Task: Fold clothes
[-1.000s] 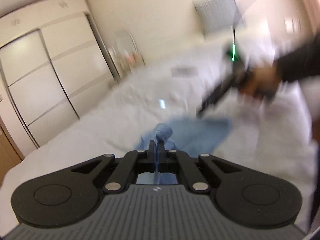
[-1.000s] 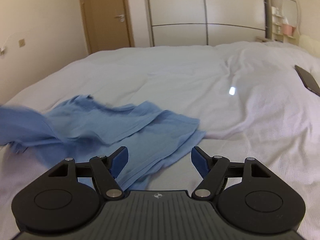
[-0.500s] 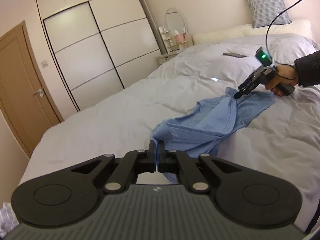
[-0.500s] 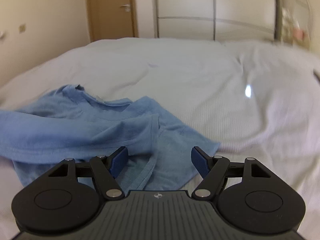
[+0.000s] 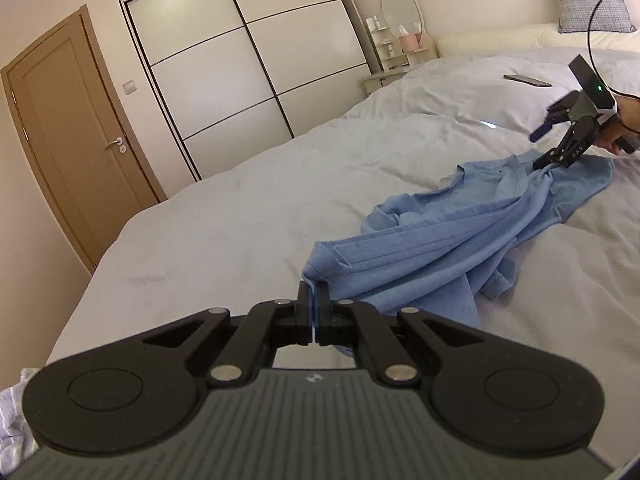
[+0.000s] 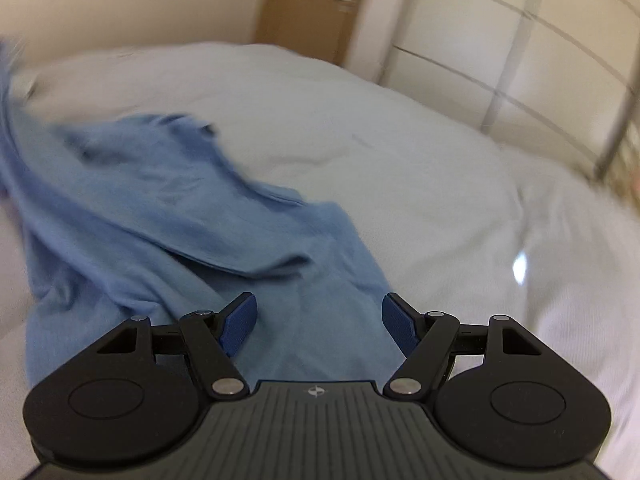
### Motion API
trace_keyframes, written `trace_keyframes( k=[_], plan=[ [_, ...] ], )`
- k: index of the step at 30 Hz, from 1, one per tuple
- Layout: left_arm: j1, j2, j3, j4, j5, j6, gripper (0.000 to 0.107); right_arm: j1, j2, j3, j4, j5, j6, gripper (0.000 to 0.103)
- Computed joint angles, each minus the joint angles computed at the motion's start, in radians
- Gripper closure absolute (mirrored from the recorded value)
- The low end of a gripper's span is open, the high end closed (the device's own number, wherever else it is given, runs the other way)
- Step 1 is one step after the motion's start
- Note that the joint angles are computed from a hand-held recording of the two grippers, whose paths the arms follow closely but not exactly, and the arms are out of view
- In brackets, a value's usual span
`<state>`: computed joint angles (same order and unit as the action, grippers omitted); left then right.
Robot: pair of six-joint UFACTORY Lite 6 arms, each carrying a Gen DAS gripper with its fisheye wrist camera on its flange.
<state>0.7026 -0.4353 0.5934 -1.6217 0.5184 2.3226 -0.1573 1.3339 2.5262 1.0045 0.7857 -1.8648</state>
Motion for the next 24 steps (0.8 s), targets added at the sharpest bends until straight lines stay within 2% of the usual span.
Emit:
trace_keyframes(
  k=[2, 5, 8, 9, 11, 12, 16, 19, 24],
  plan=[
    [-0.004, 0.007, 0.004, 0.001, -0.007, 0.000, 0.107, 0.034, -0.097, -0.173, 0.033, -0.051, -0.209, 0.037],
    [0.003, 0.009, 0.002, -0.002, -0.002, 0.009, 0.107, 0.083, -0.204, -0.386, 0.135, -0.144, -0.523, 0.049],
    [-0.006, 0.011, 0.000, -0.017, -0.008, 0.023, 0.107, 0.118, -0.242, -0.484, 0.242, -0.204, -0.746, 0.054],
    [-0.006, 0.012, 0.000, -0.022, -0.007, 0.028, 0.107, 0.130, -0.248, -0.502, 0.248, -0.221, -0.790, 0.062],
    [-0.011, 0.015, 0.000, -0.036, -0.007, 0.041, 0.107, 0.150, -0.270, -0.554, 0.278, -0.265, -0.867, 0.085],
    [-0.007, 0.011, -0.001, -0.033, -0.001, 0.041, 0.107, 0.158, -0.292, -0.591, 0.298, -0.288, -0.894, 0.103],
    [0.046, -0.053, -0.010, 0.035, 0.073, -0.018, 0.107, 0.138, -0.478, -0.822, 0.481, -0.283, -1.056, 0.103],
    [0.177, -0.153, -0.007, 0.149, 0.264, -0.120, 0.107, 0.069, -0.703, -1.021, 0.488, -0.207, -0.990, 0.103],
    [0.562, -0.319, 0.002, 0.311, 0.776, -0.179, 0.107, -0.151, -1.163, -1.394, 0.387, -0.032, -0.910, 0.103]
  ],
)
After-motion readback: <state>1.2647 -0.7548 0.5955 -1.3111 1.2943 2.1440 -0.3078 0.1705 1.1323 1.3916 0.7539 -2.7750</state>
